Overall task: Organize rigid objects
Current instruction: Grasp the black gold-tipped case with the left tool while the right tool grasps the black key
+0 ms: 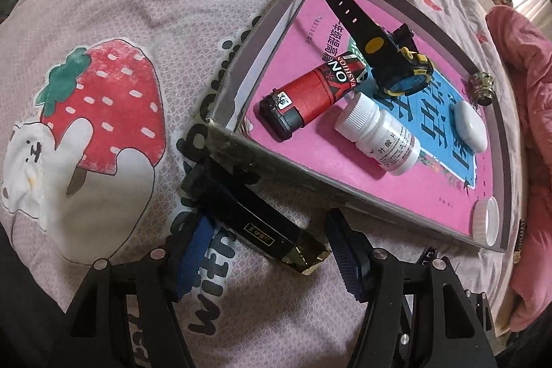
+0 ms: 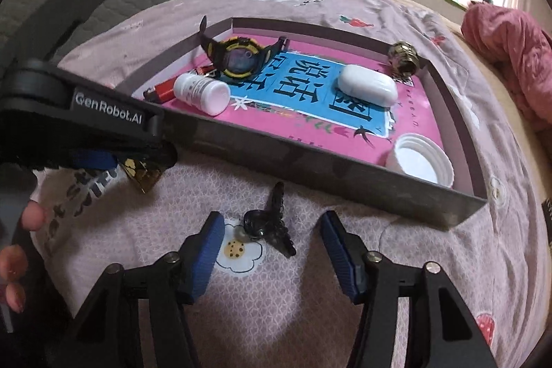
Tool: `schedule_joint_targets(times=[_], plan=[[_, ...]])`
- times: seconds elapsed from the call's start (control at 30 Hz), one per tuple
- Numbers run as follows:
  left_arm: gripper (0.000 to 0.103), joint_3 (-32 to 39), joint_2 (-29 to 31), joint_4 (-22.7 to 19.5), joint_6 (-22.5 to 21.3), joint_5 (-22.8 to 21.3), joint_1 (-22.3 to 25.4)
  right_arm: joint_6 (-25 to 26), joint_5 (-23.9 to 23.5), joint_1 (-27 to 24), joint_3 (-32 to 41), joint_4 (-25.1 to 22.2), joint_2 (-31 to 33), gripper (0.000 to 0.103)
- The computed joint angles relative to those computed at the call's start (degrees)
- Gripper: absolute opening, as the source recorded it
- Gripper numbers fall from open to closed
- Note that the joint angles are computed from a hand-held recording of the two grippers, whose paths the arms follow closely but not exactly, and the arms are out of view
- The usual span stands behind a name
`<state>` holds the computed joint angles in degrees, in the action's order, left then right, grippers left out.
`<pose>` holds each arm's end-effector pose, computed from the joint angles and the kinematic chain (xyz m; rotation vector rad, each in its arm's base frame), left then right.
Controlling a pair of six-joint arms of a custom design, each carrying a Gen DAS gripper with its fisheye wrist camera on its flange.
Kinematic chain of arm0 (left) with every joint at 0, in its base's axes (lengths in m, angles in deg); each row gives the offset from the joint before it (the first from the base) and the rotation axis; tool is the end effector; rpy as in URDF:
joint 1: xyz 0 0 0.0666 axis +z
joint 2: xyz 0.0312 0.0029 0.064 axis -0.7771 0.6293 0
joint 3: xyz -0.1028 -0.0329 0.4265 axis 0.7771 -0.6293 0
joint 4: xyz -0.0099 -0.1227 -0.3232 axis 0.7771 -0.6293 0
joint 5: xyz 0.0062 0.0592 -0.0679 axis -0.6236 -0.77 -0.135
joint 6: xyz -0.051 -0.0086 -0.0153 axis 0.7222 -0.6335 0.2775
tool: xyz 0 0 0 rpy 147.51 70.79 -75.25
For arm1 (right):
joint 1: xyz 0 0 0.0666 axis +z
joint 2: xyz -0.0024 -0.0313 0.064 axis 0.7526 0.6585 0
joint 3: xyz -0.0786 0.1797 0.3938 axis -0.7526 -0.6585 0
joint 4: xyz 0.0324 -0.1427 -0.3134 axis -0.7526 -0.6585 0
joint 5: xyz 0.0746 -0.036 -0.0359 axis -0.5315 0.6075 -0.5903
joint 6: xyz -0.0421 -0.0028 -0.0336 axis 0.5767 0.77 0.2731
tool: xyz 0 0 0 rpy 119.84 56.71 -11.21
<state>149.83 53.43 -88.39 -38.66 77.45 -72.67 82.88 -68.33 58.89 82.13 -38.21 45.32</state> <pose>0.6242 -0.2508 0.2868 -0.2660 2.9021 -0.2683 0.5159 0.0900 0.2766 -0.2330 2.5232 0.0206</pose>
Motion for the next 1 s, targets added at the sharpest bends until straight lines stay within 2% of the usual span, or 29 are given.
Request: schedule_joint_targets(times=[0.17,0.27,0.47,0.63,0.77,0.9,1.0], plan=[[0.067,0.0,0.4,0.7,-1.3,-1.6,-1.0,-0.5,-1.7,-0.4,-0.5,0.7,0.0,0.03],[0.067,-1.6,0.0,2.8,-3.7,-3.2,-1.6,-1.7,-2.3,-0.7,-0.6,0.8,0.0,0.028],[0.068,-3.3,-0.5,5.3,-4.8,-2.2,-1.7,-4.8,-4.1,-1.5,-1.6,0.3,-1.0,0.026],[0.061,-8.8,-3.6,9.4,-6.7,2.3,0.9,-5.5,-4.2,-1.6,-2.0,-0.6,-1.8,0.026],[0.049,-10.7,-4.6,10.4,-9.9,8.8,3.4,-6.3,-4.5,-1.8,-2.3,-1.0,-2.4,0.026],[0.043,-10.8,-5.0,8.9,-13.9,12.0,4.9,-7.2,-4.9,-2.2,-2.5,-1.1,-2.5,0.026],[0.039,-10.1,-5.2,6.4,-19.1,12.3,4.8,-7.8,-5.2,-2.4,-2.5,-1.3,-2.7,0.026]])
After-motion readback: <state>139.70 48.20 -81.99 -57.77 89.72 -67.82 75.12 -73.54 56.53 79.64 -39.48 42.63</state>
